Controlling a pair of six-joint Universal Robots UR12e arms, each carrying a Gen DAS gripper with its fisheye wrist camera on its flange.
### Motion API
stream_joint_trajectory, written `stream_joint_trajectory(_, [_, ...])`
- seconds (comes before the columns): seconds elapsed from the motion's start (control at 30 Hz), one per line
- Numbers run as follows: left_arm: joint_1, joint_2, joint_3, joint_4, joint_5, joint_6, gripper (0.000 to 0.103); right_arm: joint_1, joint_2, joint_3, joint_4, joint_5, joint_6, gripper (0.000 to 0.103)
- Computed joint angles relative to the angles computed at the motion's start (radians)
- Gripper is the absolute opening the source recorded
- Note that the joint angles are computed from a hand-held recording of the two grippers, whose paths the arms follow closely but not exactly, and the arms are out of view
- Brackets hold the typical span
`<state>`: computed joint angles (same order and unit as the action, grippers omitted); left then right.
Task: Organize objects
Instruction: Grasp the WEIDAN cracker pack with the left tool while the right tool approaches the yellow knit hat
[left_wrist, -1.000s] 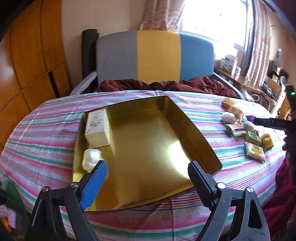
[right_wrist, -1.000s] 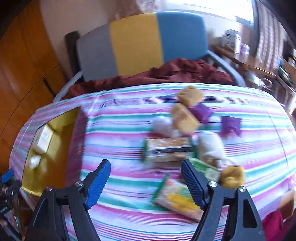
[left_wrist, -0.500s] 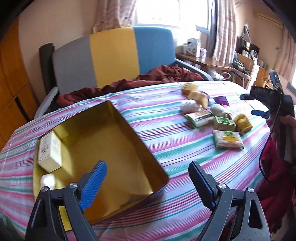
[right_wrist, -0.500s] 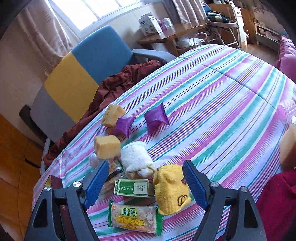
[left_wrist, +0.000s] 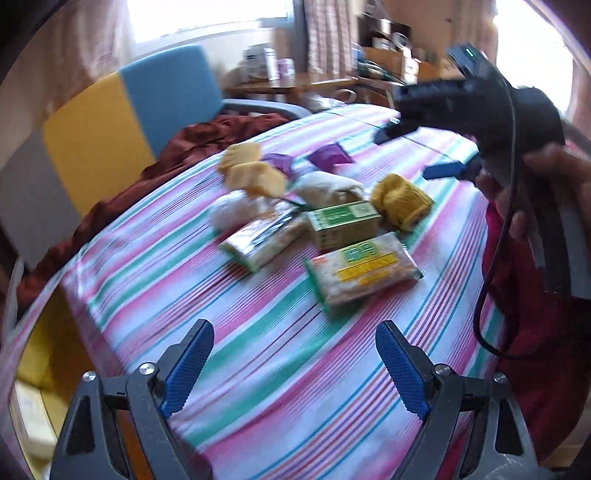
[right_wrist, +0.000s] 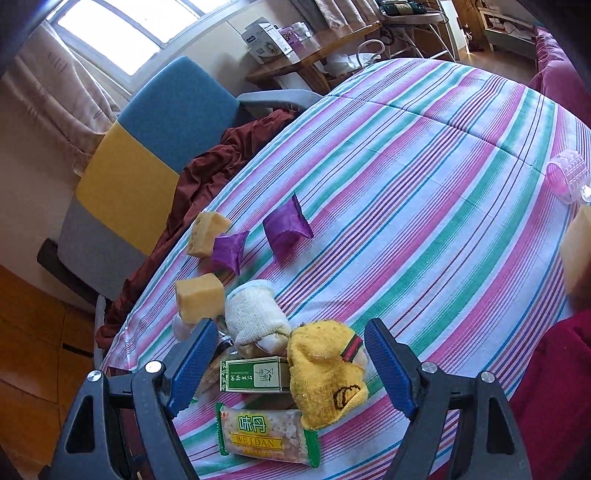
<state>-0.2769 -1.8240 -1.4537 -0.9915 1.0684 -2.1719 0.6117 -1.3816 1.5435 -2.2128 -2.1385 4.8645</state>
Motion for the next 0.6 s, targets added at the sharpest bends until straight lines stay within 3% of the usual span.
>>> stream_joint_trajectory(0.17, [-0.052,-0.028,0.032,-0.075,0.023,0.201,0.091,-0.003,-0.004,0.010,-0.017,0.013,0.002,0.083])
stream_joint_trajectory(0.3, [-0.085,-0.040,0.027,-0.047,0.055,0.315,0.092,-0.009,-0.009,0.023,-0.039,0.031,0.008,0.083])
stream_joint_trajectory(0.37, [-0.095,-0.049,0.031,-0.035,0.068,0.334,0.092,-0.013,-0.011,0.025,-0.037,0.046,0.010,0.083])
stream_joint_trajectory(0.6, [-0.104,-0.094,0.100,-0.171,0.047,0.340,0.089,-0.022,-0.016,0.038,-0.047,0.073,0.019,0.083])
